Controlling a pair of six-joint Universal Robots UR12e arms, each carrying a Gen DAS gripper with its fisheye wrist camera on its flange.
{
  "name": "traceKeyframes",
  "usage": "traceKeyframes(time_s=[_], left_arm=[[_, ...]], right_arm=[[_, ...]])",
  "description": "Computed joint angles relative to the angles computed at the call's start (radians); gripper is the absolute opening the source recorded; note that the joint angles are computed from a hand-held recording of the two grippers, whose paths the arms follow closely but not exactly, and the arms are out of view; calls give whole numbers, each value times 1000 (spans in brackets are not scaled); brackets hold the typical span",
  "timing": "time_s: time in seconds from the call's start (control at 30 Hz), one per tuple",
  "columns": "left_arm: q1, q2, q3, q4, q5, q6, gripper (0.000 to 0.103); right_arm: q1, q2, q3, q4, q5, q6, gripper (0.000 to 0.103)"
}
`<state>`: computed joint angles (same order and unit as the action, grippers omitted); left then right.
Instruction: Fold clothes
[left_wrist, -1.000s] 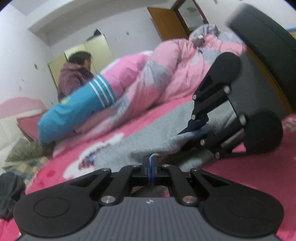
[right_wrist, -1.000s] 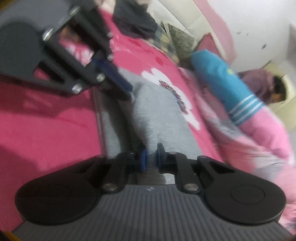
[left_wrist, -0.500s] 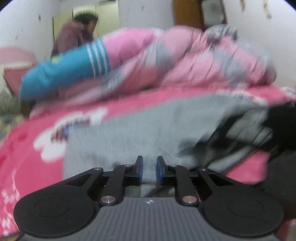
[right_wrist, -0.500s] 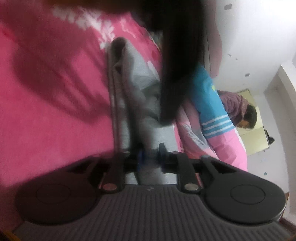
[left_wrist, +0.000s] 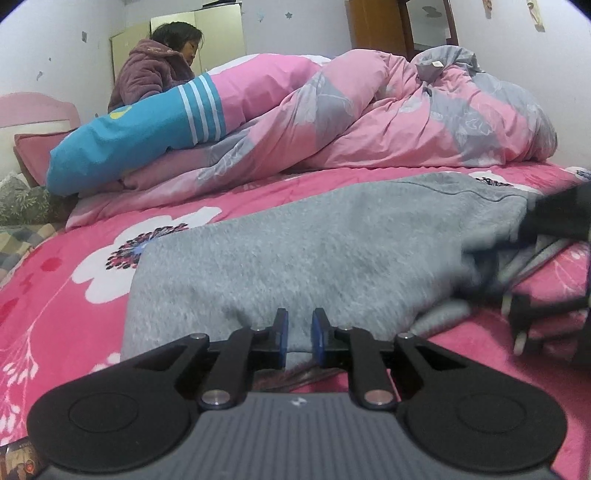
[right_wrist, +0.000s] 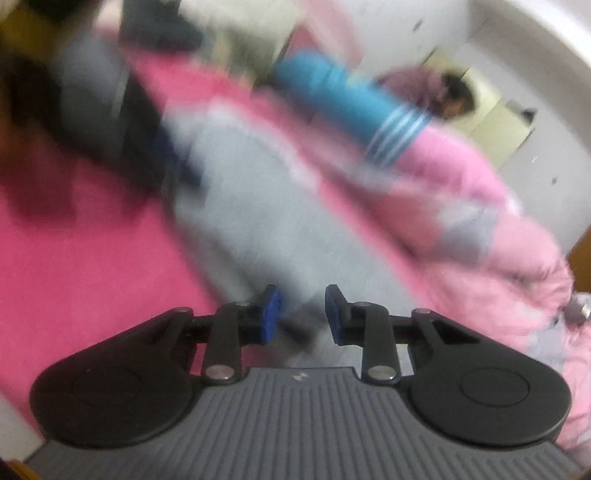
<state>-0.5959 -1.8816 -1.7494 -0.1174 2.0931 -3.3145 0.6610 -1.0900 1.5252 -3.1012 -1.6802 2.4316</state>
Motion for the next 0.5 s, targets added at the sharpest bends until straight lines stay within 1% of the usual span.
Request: traceKeyframes(time_s=[0.03,0.07,0.1,0.2,0.23,0.33,0.4,0.43,0.5], left_arm=[[1,0,-1,0,-2,-2,16],[1,1,-1,0,-4,-3,16],[2,1,-3,1,-6,-6,16],[2,2,-5,4,-6,-8,16],[1,0,-4,4,-1,-5,16],[-6,-5,2,0,20,9,16],[-8,-7,2,1,27,14,16],[-8,-7,1,3,27,16,16],[-7,-6,0,5,26,19,16]], right_arm=[[-2,-2,10,3,-1,-7,23],[-1,-2,14,-19,-4,-9,23],[0,-7,7,1,-8,-2,21],[-7,-28,0,-20,28,58,20],[-6,-23,-6,-45,17,70,20],[-3,2,-38,-91,-52,101,20],[-12,12,-47,-35,-48,157,20],[-17,9,-35,-9,-36,207,17],[-29,2,-14,44,-8,303,17]])
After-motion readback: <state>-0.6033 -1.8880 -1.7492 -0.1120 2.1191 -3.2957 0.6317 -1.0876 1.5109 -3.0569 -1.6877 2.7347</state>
